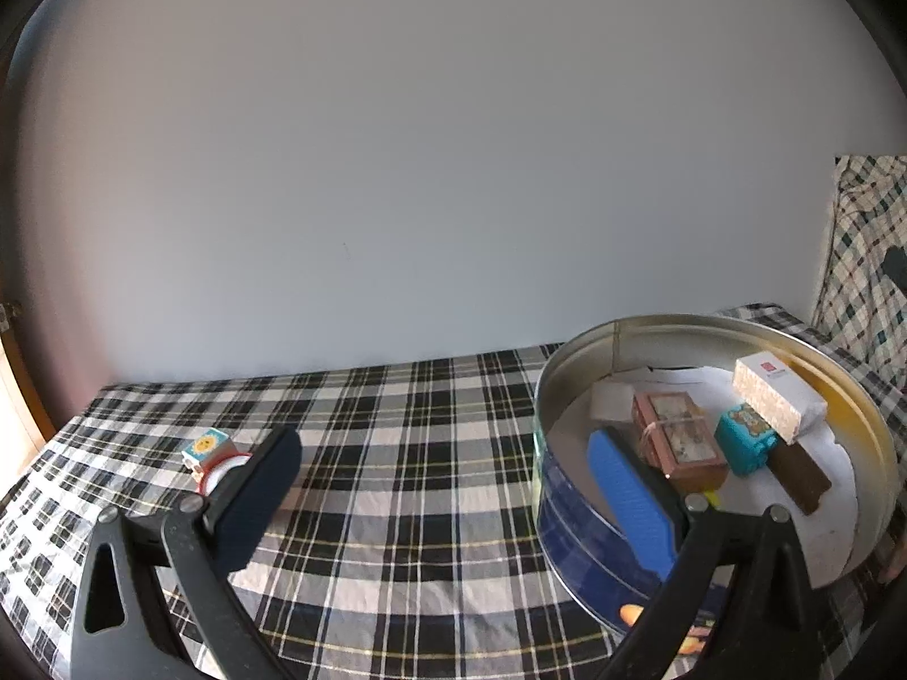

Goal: Organize rigid objects
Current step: 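Withdraw both open grippers from the tin toward the tape and duplo block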

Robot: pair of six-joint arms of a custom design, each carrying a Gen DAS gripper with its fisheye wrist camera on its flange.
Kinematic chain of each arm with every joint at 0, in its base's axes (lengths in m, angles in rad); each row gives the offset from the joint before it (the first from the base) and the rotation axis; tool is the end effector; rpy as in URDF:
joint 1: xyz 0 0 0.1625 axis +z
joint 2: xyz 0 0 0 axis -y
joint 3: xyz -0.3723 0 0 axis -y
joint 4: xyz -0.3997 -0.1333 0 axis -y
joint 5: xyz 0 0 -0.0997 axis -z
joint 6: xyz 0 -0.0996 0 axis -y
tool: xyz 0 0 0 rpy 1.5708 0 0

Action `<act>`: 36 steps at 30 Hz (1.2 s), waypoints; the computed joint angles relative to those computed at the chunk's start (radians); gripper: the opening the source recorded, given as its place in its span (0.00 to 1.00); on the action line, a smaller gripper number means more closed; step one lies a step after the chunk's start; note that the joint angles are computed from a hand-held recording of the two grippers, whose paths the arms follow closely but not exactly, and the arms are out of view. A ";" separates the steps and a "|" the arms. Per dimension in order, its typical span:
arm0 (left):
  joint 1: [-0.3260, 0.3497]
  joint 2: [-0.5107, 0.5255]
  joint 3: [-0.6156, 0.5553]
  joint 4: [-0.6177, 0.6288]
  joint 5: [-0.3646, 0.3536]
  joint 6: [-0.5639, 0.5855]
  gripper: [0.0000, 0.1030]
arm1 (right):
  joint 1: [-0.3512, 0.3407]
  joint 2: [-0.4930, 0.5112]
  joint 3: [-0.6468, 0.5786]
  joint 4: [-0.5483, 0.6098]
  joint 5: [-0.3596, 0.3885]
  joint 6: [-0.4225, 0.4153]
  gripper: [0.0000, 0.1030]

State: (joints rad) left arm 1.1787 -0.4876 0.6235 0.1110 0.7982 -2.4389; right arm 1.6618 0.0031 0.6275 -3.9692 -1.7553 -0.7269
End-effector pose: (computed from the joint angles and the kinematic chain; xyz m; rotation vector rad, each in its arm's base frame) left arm -0.1067 -0.7888 0.1687 0.4658 1.8994 -1.3180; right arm 0.1847 -0.7580 0.0426 0.4940 -1.6162 1.8965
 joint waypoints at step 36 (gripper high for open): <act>0.058 -0.145 0.136 -0.021 0.029 -0.008 0.99 | 0.104 0.084 0.035 0.016 -0.028 0.012 0.82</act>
State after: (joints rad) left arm 1.2369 -0.6325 0.7599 0.0900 0.8268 -2.4473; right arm 1.7656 0.0867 0.6628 -3.9530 -1.7836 -0.7152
